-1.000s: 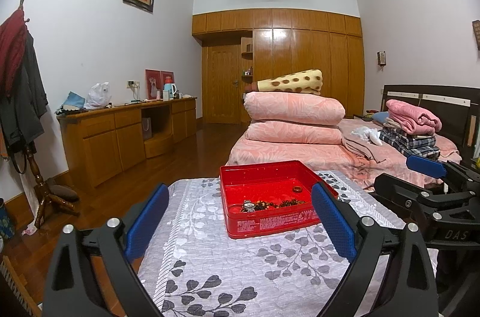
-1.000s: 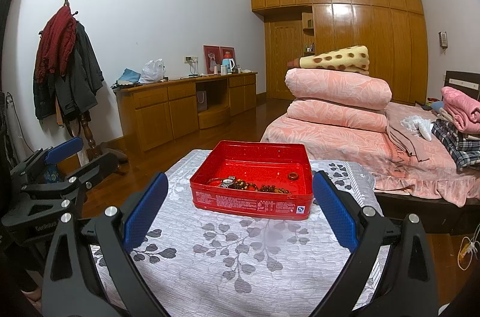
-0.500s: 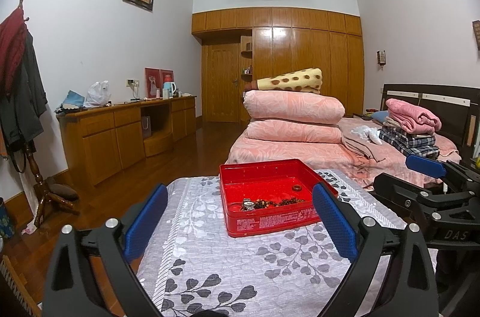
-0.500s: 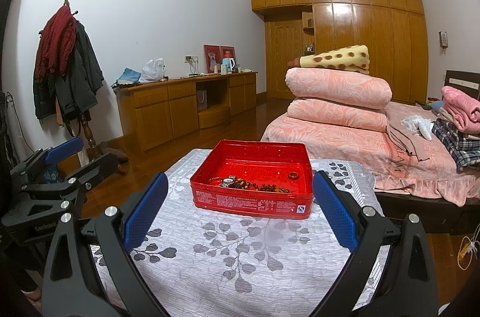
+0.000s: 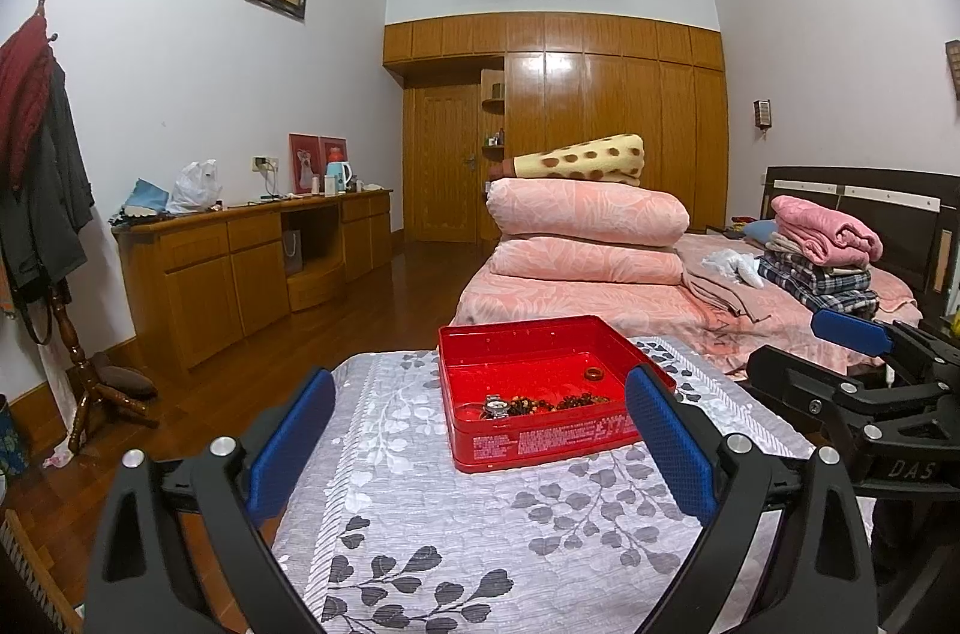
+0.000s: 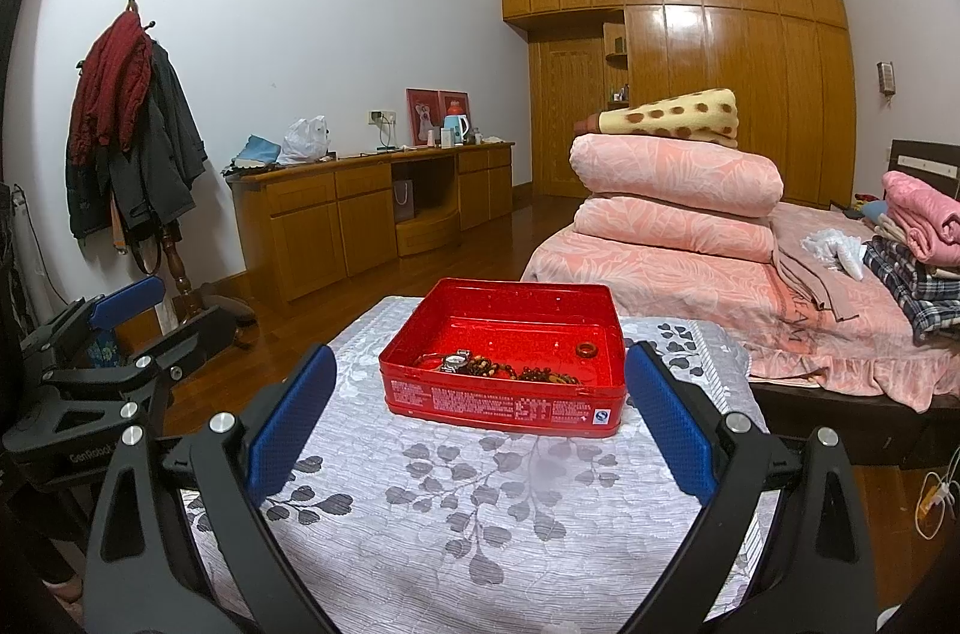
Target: Organize jewelry
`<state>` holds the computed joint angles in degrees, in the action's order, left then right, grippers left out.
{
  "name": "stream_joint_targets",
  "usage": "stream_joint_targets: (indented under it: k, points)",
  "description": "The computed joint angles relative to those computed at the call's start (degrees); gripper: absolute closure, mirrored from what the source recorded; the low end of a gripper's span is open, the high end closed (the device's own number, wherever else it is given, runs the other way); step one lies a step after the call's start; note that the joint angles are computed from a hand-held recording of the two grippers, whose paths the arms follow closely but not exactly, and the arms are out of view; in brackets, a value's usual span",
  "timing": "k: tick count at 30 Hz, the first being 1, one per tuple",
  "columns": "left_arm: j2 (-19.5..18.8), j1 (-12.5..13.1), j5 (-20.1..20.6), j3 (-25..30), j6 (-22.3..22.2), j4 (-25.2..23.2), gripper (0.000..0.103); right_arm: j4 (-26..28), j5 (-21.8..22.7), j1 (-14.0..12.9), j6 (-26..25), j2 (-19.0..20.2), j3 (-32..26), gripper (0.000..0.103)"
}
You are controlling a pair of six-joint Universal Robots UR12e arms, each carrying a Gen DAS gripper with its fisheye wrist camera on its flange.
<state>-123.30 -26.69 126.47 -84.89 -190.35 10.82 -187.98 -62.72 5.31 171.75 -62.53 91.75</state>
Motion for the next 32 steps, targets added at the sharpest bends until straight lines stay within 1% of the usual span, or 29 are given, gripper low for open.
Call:
stream_joint_targets:
  k: [22, 32]
  points:
    - [0.0, 0.0, -0.4, -0.2, -0.5, 0.3, 0.008, 0.2, -0.1, 0.0, 0.0, -0.1, 0.0, 0.009]
    - [0.2, 0.0, -0.2, -0.3, -1.2, -0.5, 0.008, 0.2, -0.1, -0.1, 0.0, 0.0, 0.0, 0.009]
